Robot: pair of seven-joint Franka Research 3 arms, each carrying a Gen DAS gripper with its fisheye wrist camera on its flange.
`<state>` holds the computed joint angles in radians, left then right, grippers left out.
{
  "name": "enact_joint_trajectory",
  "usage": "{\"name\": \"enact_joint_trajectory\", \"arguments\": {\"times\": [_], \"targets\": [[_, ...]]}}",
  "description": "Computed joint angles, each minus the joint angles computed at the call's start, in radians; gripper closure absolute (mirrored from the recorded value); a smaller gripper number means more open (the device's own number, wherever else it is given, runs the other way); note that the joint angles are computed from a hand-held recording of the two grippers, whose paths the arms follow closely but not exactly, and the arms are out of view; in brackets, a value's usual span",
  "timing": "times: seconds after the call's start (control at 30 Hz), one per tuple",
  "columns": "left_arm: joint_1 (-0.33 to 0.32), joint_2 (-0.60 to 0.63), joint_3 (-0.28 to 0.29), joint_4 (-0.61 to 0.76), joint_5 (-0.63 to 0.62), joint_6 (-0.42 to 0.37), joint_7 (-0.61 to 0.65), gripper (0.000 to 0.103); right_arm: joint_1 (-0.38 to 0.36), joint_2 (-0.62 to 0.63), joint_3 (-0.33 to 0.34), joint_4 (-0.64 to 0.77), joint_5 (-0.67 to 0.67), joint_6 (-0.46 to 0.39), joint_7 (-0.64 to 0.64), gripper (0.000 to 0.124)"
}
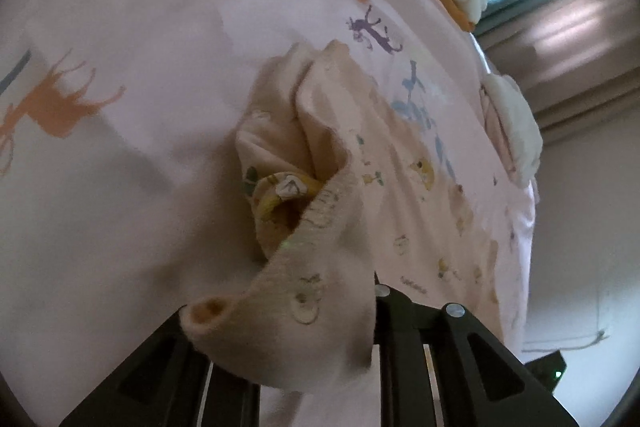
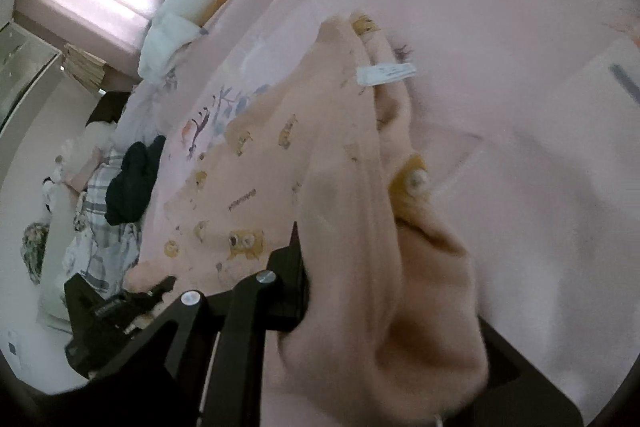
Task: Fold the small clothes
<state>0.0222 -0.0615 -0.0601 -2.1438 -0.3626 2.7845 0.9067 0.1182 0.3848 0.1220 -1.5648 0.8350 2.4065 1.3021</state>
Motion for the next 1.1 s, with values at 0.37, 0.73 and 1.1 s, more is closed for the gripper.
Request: {"name": "enact_joint_trajectory", "arguments": {"times": [0.37, 0.73, 1.1], "targets": [[0.014, -0.117, 0.007, -0.114, 0.169, -0.021, -0.115, 0.083, 0.015, -0.105, -0.036, -0.141, -0.051, 0.051, 0.012, 0.123], [0.106, -0.215, -0.03, -0.155, 0.688, -0.239, -0.411, 0.097, 0.04, -0.131, -0.054, -0.165, -0.166, 0.072, 0.042, 0.123], [0.117, -0.244, -0.032, -0.168, 0.801, -0.25, -0.448, 0.099, 0.053, -0.151, -0.072, -0.164, -0.281, 0.056, 0.099, 0.111]]}}
